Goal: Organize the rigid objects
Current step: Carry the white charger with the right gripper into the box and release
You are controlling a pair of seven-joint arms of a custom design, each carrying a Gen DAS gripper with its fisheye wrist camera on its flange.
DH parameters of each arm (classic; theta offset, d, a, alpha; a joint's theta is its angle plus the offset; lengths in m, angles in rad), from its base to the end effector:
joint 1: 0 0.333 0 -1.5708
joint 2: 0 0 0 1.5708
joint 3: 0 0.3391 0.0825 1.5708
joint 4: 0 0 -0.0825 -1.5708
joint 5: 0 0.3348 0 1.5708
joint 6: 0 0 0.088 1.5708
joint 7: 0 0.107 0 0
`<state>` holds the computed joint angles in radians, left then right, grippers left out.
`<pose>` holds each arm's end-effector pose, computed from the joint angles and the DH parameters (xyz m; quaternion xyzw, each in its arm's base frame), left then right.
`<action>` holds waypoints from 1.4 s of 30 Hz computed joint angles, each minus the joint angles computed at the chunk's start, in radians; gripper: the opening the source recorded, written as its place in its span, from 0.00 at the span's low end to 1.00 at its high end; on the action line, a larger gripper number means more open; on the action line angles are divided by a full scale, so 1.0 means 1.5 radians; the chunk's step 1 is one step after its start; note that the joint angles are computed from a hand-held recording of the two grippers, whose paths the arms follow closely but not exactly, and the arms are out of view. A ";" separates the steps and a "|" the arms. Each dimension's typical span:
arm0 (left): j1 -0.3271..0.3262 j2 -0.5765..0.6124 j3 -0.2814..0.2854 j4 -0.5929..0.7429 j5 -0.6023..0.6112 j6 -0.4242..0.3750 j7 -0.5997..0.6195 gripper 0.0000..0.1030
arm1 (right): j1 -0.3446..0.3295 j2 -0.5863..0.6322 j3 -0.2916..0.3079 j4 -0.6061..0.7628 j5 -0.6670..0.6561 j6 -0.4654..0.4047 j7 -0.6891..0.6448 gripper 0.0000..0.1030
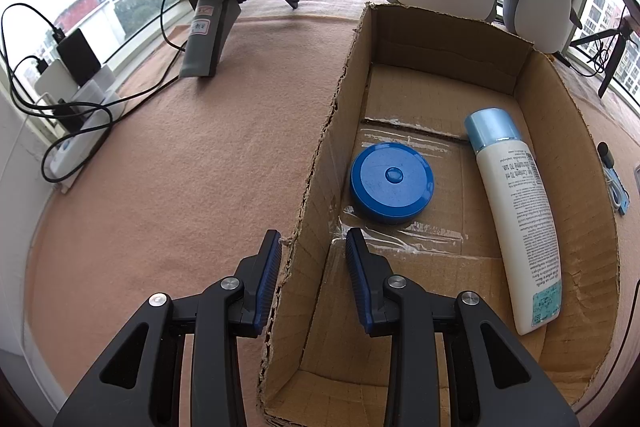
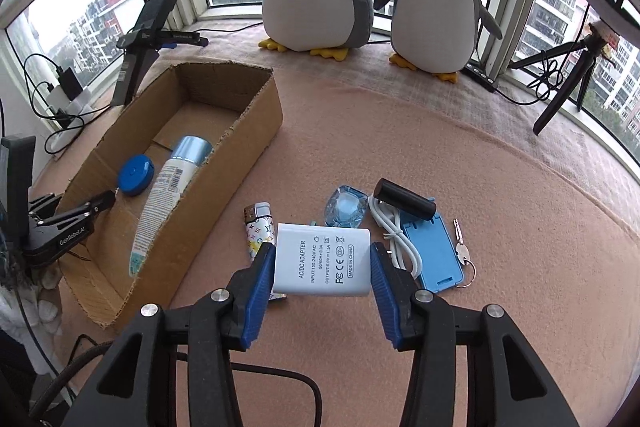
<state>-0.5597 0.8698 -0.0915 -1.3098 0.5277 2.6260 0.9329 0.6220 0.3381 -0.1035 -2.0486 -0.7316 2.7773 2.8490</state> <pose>0.6093 -0.4510 0.3062 -0.5463 0.7951 -0.1962 0.1757 0.4986 0.3237 0.3650 -0.6433 0.7159 -0.1840 0.1994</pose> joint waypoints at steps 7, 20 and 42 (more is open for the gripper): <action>0.001 0.000 -0.001 0.000 -0.002 0.000 0.001 0.30 | 0.007 0.045 0.003 0.098 0.021 0.005 -0.057 0.42; 0.001 0.000 -0.001 0.001 -0.004 0.000 0.001 0.30 | 0.033 0.165 -0.017 0.273 0.169 -0.006 -0.216 0.42; 0.000 0.000 0.001 0.000 -0.002 0.001 0.000 0.30 | 0.056 0.261 -0.041 0.414 0.285 -0.080 -0.347 0.46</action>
<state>-0.5591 0.8694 -0.0906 -1.3104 0.5242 2.6278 0.9331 0.7064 0.7290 -0.1645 -1.4274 -0.3046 2.6574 2.3278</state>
